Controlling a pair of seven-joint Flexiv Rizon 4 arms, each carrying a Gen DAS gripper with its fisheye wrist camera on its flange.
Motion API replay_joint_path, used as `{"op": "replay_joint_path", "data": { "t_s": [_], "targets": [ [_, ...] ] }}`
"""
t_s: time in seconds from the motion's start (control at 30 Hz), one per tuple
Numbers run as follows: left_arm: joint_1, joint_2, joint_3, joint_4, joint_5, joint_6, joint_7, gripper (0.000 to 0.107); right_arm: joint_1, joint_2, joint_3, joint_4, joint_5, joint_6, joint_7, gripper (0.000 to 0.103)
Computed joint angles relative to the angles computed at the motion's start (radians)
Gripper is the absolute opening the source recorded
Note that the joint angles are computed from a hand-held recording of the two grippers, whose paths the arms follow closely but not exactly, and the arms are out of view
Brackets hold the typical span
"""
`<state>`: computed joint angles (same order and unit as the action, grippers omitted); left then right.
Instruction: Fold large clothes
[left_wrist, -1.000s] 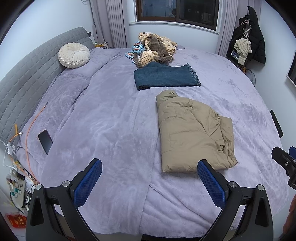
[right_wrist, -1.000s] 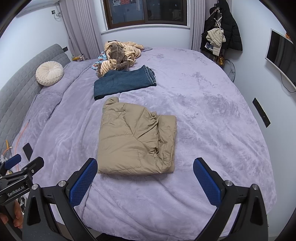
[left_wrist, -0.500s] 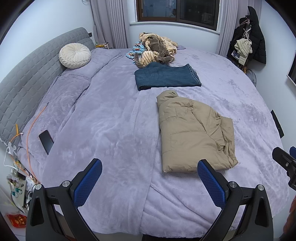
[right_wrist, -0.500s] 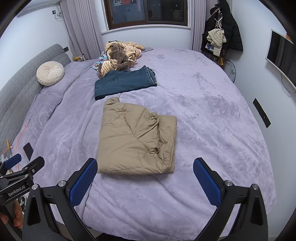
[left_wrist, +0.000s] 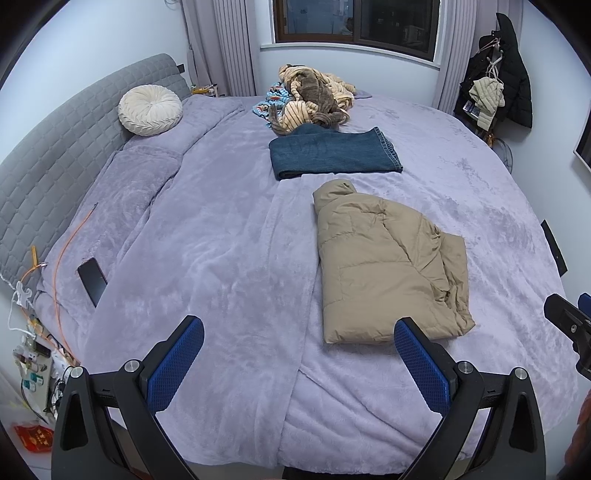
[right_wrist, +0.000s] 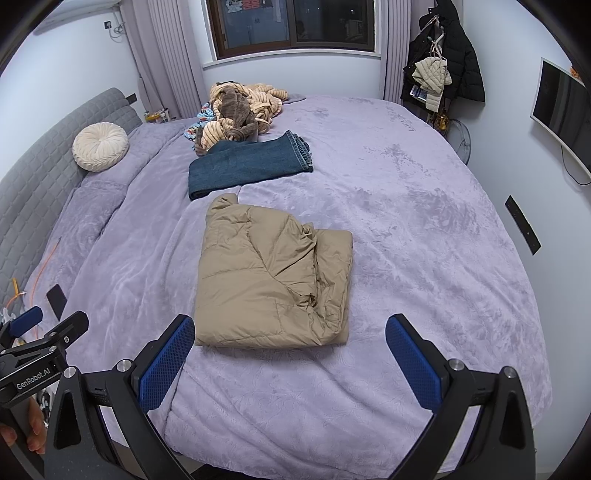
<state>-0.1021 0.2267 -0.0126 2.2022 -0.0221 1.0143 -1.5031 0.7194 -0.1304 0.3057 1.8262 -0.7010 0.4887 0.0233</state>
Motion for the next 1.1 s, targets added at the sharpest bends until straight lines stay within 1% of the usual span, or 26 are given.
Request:
{"op": "replay_joint_path", "data": {
  "t_s": [0.47,0.6,0.9,1.1],
  "targets": [
    [0.005,-0.001,-0.003,-0.003,0.013,0.004,-0.012,0.103,-0.002,0.002,0.0,0.003,-0.003,0.005,-0.004,0.103],
    [0.006,0.003,-0.02,-0.009,0.039,-0.001,-0.053,0.103,-0.008,0.004,-0.003,0.0,-0.005,0.015,-0.018,0.103],
    [0.001,0.009,-0.026,-0.016,0.067,-0.011,-0.09,0.103,-0.014,0.011,-0.002,0.008,-0.004,0.023,-0.023,0.103],
    [-0.004,0.006,-0.021,-0.017,0.064,-0.007,-0.087,0.103,-0.014,0.011,0.0,0.007,-0.004,0.02,-0.021,0.103]
  ]
}}
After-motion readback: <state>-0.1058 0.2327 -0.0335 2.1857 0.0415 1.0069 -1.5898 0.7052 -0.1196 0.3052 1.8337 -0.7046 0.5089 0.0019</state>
